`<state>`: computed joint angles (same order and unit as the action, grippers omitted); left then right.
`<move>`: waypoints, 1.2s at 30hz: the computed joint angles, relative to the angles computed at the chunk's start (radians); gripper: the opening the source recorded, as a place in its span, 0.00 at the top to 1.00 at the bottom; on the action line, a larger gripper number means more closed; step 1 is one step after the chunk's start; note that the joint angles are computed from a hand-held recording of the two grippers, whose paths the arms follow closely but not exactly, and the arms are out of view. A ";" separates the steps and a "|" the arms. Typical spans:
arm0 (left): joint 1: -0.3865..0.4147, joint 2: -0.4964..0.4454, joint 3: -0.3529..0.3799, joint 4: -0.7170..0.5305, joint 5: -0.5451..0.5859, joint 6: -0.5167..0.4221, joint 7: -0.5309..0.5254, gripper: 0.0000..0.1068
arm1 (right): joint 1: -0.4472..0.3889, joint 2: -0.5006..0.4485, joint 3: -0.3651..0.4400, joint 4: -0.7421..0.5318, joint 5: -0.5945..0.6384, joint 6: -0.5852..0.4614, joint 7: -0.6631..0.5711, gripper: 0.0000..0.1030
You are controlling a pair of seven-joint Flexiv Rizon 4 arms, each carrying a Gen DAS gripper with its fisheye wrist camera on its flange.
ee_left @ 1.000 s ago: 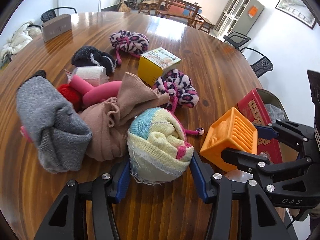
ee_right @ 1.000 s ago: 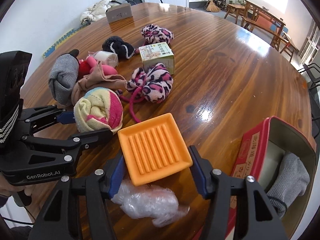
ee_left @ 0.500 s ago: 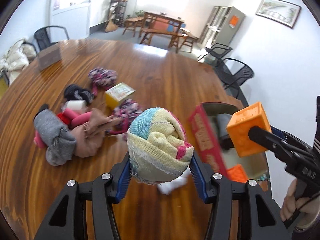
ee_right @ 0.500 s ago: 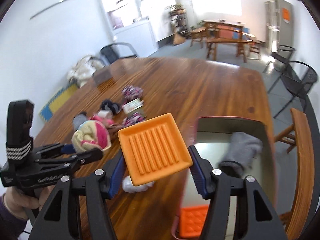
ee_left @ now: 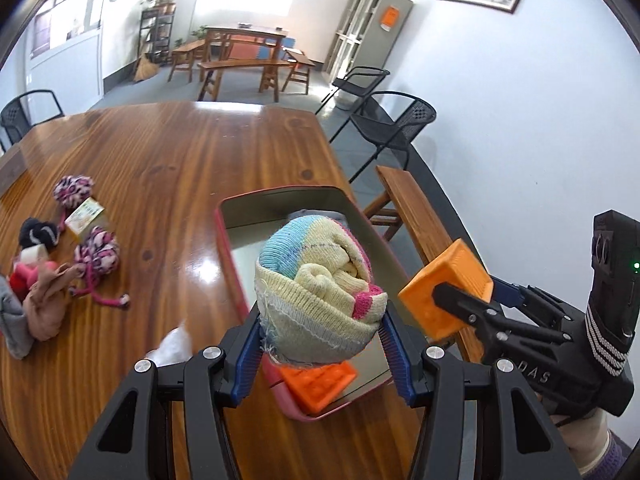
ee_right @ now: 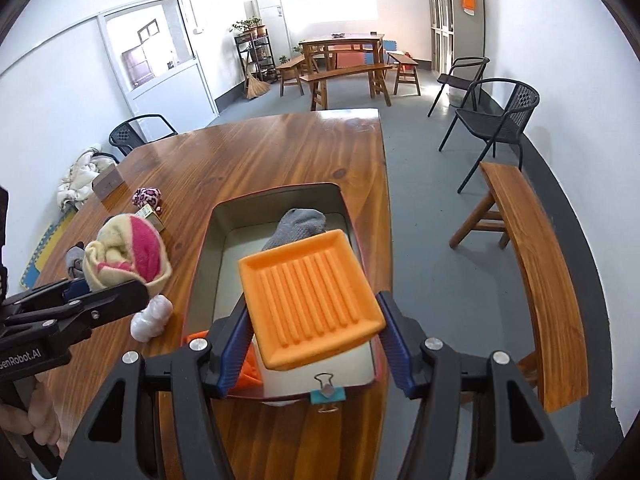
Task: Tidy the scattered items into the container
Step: 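Lower the hat and soap dish into the red box and open both tools, then move both tools back toward the white plastic bag and socks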
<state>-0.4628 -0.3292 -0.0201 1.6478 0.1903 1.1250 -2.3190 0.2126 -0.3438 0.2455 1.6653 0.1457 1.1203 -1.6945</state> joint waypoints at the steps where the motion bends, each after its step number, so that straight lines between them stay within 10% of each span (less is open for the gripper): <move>1: -0.004 -0.012 -0.001 -0.021 0.004 -0.012 -0.001 0.48 | -0.011 0.003 0.005 -0.002 0.012 -0.004 -0.013 0.38; 21: -0.009 0.007 0.043 0.013 0.012 -0.039 -0.091 0.45 | -0.027 -0.021 0.030 -0.045 0.095 -0.030 -0.094 0.44; 32: 0.039 0.193 0.060 0.187 0.200 -0.132 -0.408 0.04 | -0.009 0.017 0.082 -0.037 0.210 -0.095 -0.178 0.30; 36: 0.076 0.281 0.043 0.289 0.229 -0.156 -0.495 0.04 | 0.009 0.035 0.105 -0.027 0.275 -0.137 -0.236 0.26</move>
<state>-0.3865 -0.0486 0.0227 1.9368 0.4189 0.9685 -2.8138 0.2217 -0.3090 0.3502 1.6388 0.4203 0.9833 -1.9309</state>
